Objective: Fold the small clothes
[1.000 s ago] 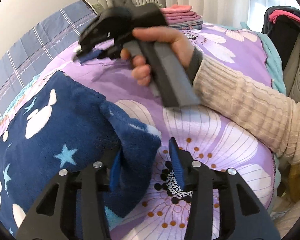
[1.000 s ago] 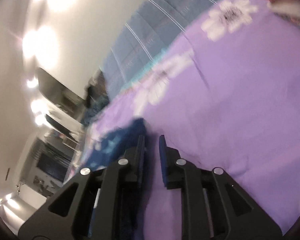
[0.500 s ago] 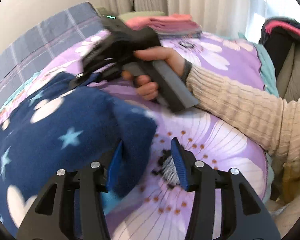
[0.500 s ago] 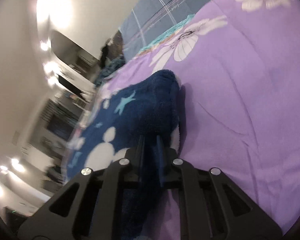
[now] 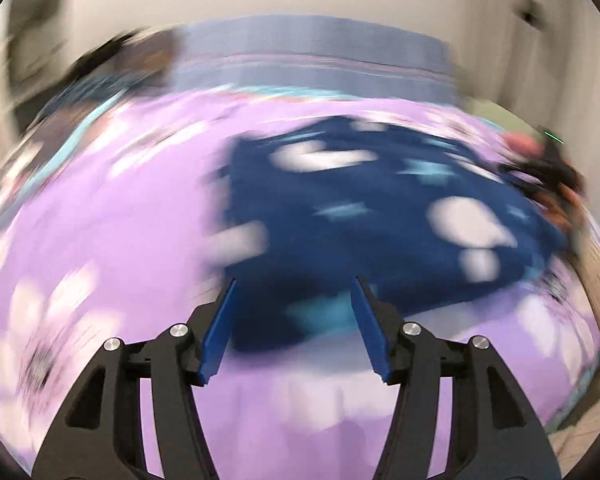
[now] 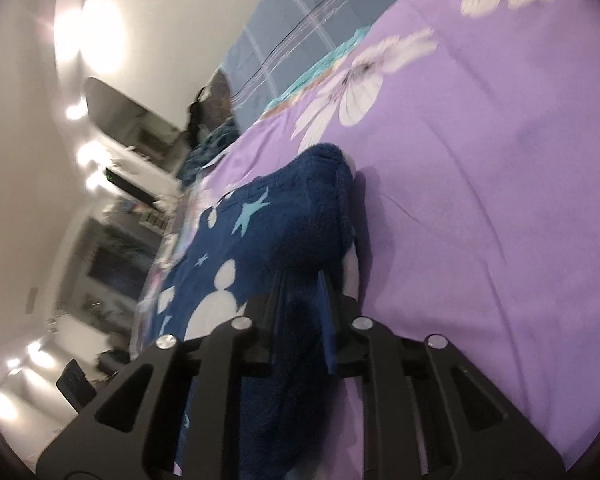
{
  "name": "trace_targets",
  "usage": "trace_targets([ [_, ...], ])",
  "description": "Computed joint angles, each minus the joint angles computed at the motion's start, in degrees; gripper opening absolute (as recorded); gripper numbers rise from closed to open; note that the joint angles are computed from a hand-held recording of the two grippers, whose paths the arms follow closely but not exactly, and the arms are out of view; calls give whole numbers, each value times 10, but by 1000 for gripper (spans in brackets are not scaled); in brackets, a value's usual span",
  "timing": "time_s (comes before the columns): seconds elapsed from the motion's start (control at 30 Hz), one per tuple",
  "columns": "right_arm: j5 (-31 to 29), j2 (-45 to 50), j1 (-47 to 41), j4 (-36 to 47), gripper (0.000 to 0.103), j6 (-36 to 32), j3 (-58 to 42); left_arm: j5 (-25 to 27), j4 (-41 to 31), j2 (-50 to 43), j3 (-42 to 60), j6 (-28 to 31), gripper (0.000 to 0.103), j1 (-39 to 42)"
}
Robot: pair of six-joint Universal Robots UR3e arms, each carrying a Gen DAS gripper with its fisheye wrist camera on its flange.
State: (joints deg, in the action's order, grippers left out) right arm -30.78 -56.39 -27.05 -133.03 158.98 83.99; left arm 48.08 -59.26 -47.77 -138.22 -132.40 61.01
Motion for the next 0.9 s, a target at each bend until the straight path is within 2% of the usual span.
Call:
trace_targets([
  [0.03,-18,-33,4,-41,42,13,38,-2,-49,-18,13,21,58,49],
  [0.1,-38,-98,15,-79,43,9,99,-18,-103,-60,33,61,58,90],
  [0.17,-70,-172,36,-97,43,10,155,-34,-138,-98,47,93,58,98],
  [0.2,-105,-204,54,-110,45,19,176,-46,-161,-115,55,117,58,93],
  [0.27,-210,-274,115,-163,49,31,233,-61,-173,-136,63,151,58,72],
  [0.3,-260,-299,150,-186,51,24,257,-63,-152,-144,58,151,58,55],
  [0.4,-452,-359,292,-345,58,-48,389,-54,-37,-203,50,99,58,-1],
  [0.43,-497,-364,321,-384,59,-59,419,-56,-33,-217,49,104,58,-2],
  [0.5,-575,-365,360,-444,61,-68,475,-58,-24,-252,60,108,59,-10],
  [0.53,-619,-364,374,-475,61,-65,509,-61,-37,-264,68,122,59,-6],
  [0.57,-637,-360,375,-496,61,-64,527,-63,-71,-260,74,148,59,8],
  [0.63,-740,-323,382,-551,61,-43,556,-62,-77,-280,90,154,59,-2],
  [0.67,-765,-308,382,-555,61,-32,555,-61,-98,-277,96,174,56,3],
  [0.7,-781,-297,365,-567,61,-21,564,-61,-107,-278,100,187,53,4],
  [0.77,-772,-308,321,-559,61,15,578,-64,-123,-290,114,200,35,3],
  [0.83,-707,-374,273,-506,61,46,590,-75,-153,-285,122,221,29,16],
  [0.9,-631,-419,236,-467,62,41,592,-87,-193,-268,125,253,26,35],
])
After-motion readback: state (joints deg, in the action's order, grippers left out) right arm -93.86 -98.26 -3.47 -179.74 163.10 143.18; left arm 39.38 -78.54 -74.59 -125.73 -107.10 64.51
